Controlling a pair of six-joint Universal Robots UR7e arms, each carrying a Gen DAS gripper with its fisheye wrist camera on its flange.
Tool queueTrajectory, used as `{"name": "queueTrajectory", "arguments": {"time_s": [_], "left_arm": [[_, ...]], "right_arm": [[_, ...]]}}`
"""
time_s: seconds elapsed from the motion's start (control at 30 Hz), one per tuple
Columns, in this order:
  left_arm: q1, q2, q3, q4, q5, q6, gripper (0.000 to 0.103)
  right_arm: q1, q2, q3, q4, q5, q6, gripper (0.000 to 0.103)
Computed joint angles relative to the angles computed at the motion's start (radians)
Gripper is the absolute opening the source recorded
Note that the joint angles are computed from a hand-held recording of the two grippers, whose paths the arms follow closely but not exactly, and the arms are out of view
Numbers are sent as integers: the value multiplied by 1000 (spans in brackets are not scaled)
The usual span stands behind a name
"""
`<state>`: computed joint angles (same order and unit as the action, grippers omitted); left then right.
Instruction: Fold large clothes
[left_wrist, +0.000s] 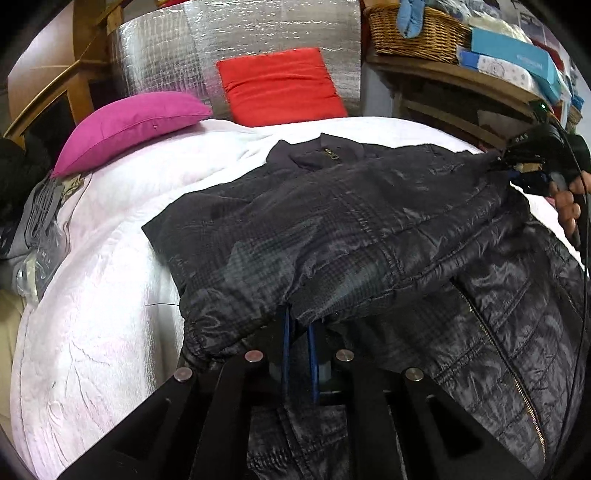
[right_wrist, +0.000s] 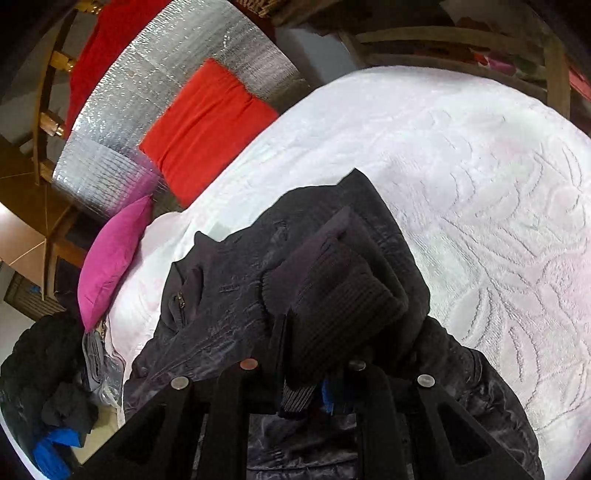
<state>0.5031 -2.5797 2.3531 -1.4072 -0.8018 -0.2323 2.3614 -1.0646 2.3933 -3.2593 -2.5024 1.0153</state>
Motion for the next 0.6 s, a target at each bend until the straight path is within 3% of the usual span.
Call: {"name": "queueTrajectory", "arguments": {"time_s": [0.23,0.4,0.6], "left_arm": [[-16,-26,-39,-17,-25,-13,9],[-21,-11,-20,42,-11,-6,9],[20,10,-20,2,-28,-14,9]], "right_arm": [[35,-1,-9,-18,-4,-31,16],[-19,-23,-6,113,45,21,16],[-21,-18,-7,129,37,33,16]]}}
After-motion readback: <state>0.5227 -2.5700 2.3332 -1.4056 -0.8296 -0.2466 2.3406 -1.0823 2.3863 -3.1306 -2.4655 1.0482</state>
